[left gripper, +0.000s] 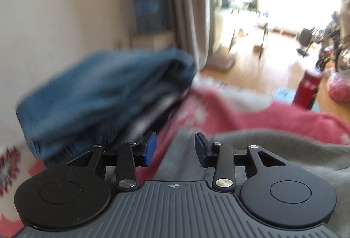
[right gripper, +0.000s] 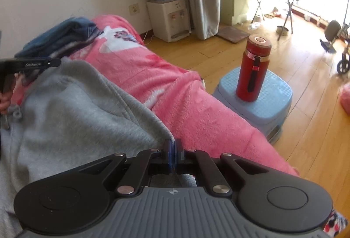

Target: Fold clothes

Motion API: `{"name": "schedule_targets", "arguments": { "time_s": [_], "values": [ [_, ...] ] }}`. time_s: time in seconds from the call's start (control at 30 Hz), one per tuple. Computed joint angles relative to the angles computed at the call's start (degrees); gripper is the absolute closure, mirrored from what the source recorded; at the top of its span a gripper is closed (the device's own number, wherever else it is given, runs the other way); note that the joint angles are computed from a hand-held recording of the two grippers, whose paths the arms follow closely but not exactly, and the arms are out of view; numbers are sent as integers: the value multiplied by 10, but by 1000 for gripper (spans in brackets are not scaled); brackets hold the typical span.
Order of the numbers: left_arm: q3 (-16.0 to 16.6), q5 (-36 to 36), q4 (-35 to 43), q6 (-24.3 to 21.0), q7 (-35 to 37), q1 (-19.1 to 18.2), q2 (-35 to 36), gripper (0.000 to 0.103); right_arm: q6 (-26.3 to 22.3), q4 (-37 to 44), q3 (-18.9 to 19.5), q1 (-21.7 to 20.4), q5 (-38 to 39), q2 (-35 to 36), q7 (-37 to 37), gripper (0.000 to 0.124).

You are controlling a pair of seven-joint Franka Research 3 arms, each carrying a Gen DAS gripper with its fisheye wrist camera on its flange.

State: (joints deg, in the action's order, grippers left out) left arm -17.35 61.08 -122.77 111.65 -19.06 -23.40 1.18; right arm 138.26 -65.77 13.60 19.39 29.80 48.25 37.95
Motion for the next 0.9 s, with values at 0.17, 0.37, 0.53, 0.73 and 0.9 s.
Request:
{"name": "schedule_targets", "arguments": {
  "time_s": [0.17, 0.37, 0.53, 0.73, 0.9],
  "values": [
    [16, -18, 26, 146, 88, 20, 26, 64, -12, 7, 11, -14, 26, -3, -2, 119],
    [39, -41, 76, 167, 87, 15, 89, 64, -1, -3, 20, -28, 68, -11, 16, 115],
    [48, -37, 91, 154, 61, 6, 101, 61, -56, 91, -24, 9, 8, 52, 106, 114],
    [48, -19, 108, 99, 44, -13, 99, 46, -50, 132, -48, 14, -45, 55, 168, 114],
    [36, 34, 120, 115, 52, -25, 86, 35, -125, 92, -52, -53, -59, -36, 142, 114]
  ]
}}
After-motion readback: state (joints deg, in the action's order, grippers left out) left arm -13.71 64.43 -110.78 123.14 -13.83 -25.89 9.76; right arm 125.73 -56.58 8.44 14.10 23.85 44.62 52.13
